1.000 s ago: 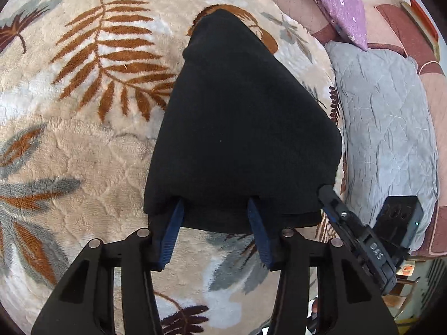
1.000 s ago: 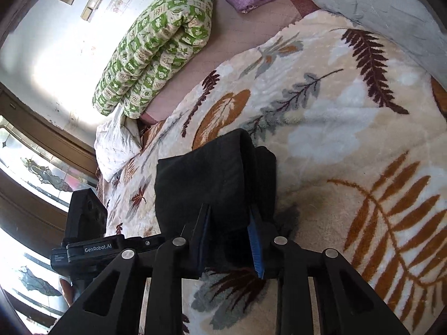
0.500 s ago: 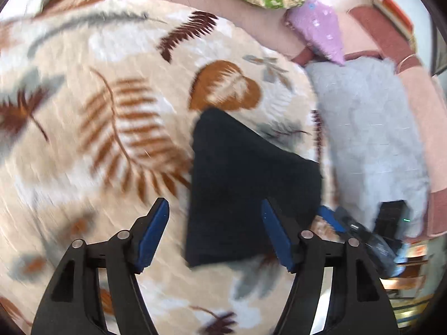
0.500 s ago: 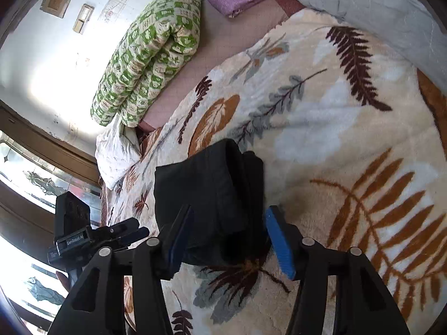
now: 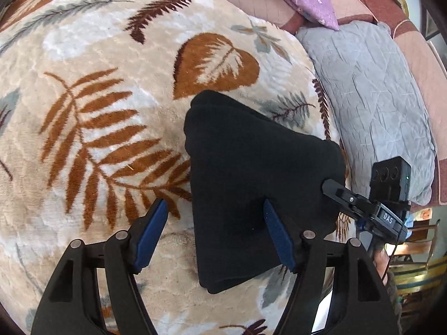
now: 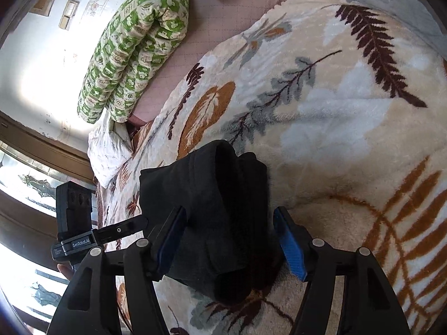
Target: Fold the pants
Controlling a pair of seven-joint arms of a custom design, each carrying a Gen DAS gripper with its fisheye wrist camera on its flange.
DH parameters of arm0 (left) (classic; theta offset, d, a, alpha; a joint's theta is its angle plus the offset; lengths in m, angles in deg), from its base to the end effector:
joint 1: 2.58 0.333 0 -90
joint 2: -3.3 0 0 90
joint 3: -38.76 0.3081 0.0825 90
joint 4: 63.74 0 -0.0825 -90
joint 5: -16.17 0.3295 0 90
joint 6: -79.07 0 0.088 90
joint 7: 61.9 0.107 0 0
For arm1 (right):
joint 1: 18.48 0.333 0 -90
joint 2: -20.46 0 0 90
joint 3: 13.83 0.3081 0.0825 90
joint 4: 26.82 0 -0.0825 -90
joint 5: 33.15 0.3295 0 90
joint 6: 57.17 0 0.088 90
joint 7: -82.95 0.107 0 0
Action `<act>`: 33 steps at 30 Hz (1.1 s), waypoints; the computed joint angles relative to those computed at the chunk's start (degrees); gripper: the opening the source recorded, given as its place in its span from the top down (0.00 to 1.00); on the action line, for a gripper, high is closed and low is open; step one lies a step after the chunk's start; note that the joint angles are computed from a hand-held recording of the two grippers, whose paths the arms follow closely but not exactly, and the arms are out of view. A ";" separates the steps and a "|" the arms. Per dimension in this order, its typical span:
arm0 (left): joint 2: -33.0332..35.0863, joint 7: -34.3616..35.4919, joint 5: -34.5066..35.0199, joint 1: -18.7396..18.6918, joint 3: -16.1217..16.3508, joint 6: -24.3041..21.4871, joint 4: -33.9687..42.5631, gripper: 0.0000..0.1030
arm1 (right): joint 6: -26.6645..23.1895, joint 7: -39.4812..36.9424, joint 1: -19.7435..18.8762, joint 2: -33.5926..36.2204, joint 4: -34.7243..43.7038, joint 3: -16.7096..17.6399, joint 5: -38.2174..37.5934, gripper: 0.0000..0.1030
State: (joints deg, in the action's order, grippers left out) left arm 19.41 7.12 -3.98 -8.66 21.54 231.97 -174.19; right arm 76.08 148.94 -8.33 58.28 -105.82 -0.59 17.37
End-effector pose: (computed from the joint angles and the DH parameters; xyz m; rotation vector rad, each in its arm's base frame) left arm 0.5631 -0.2159 0.4239 2.3265 -1.7753 0.8106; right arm 0.6550 0.2534 0.3892 -1.7954 1.4452 0.5051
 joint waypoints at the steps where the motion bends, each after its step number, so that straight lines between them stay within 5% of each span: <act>1: 0.24 1.03 -0.76 0.36 -0.47 -0.05 -0.01 0.26 | -0.94 0.57 0.09 1.06 1.13 0.01 -0.32 0.35; 8: 2.73 10.21 -9.70 3.07 -5.70 6.80 -0.57 0.17 | -6.48 -2.86 -3.50 5.46 4.78 2.65 4.45 0.33; 10: 3.81 16.31 -16.30 5.38 -9.13 6.54 0.39 0.39 | -8.66 -3.22 -3.40 6.76 7.15 2.29 3.62 0.40; 12: 2.84 14.81 -14.43 3.44 -7.37 8.28 -0.98 0.51 | -9.65 -2.83 -2.12 8.11 9.80 1.21 0.92 0.59; 15: 1.67 21.54 -25.38 7.52 -11.46 9.88 -2.90 0.67 | -11.50 -2.99 -1.68 10.20 13.46 0.93 -1.72 0.66; 17: 0.56 24.99 -30.98 8.51 -12.18 9.53 -3.60 0.70 | -12.86 -3.14 -2.21 10.72 14.32 1.25 -2.02 0.67; 20: -1.32 16.48 -19.42 1.66 -5.63 9.56 -4.73 0.71 | -11.62 -4.21 -2.62 8.04 10.64 1.53 -1.04 0.69; 24: -4.13 12.40 -15.13 -1.52 -3.87 11.30 -7.31 0.72 | -9.79 -5.52 -2.22 3.09 4.56 0.82 -0.51 0.70; 27: -7.54 -0.38 -0.58 -6.77 0.96 11.97 -10.30 0.72 | -8.72 -7.04 -2.93 -0.69 -0.85 0.81 2.01 0.70; 33: -14.19 -14.29 13.95 -8.75 3.12 11.55 -16.31 0.72 | -6.76 -10.25 -1.62 -7.56 -9.41 0.09 5.96 0.70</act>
State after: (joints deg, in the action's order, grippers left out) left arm 5.21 -7.17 9.97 -17.41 24.66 243.52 -190.50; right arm 69.31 138.69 -9.95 50.72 -115.22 -0.50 23.33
